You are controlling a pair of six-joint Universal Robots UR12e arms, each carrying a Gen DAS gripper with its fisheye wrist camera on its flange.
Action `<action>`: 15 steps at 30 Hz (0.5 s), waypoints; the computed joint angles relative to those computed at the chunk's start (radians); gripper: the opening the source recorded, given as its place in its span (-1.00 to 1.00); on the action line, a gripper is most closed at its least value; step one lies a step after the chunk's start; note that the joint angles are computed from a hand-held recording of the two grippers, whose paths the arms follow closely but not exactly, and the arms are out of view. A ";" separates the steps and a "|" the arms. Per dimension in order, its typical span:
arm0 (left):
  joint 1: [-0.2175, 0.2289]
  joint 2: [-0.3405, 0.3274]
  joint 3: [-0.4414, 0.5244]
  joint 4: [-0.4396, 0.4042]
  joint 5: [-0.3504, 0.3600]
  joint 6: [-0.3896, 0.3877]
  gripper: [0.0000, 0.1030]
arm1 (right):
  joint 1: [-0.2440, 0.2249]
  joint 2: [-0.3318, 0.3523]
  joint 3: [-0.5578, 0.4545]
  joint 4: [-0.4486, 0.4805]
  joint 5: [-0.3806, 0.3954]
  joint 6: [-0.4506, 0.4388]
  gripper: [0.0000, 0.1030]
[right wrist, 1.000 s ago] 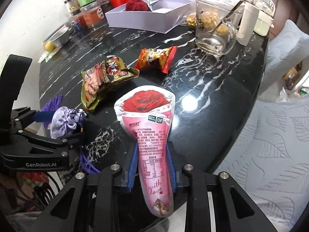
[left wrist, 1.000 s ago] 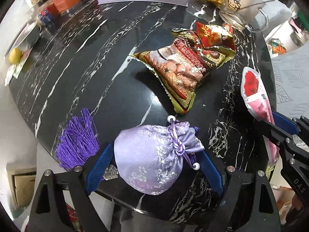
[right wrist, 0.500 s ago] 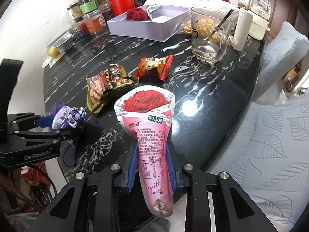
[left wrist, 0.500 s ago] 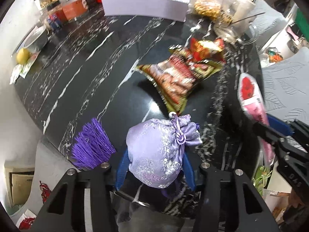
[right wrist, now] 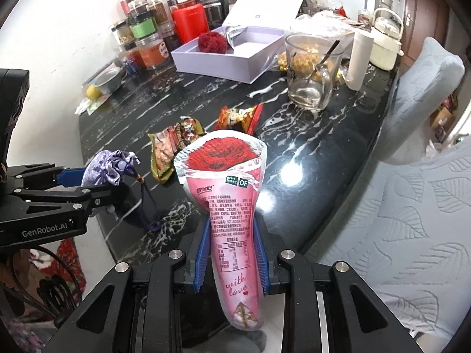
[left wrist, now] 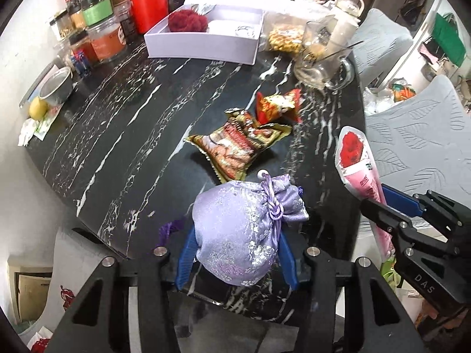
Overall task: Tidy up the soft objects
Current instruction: 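Lift and carry the pouch and rose packet with both grippers toward the lavender box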
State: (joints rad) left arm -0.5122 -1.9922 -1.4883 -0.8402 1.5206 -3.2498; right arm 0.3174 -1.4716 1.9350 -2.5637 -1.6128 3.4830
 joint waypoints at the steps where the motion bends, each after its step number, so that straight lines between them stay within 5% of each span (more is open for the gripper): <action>1: -0.001 0.003 -0.001 0.004 -0.004 0.000 -0.06 | 0.002 -0.006 0.003 -0.002 -0.001 0.001 -0.46; 15: -0.020 0.077 -0.047 0.076 0.002 -0.002 -0.06 | 0.033 -0.066 0.022 -0.044 0.000 -0.016 -0.46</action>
State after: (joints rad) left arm -0.5321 -1.9150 -1.5350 -0.7642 1.5226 -3.2521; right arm 0.3508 -1.5376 1.9571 -2.6078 -1.6133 3.4668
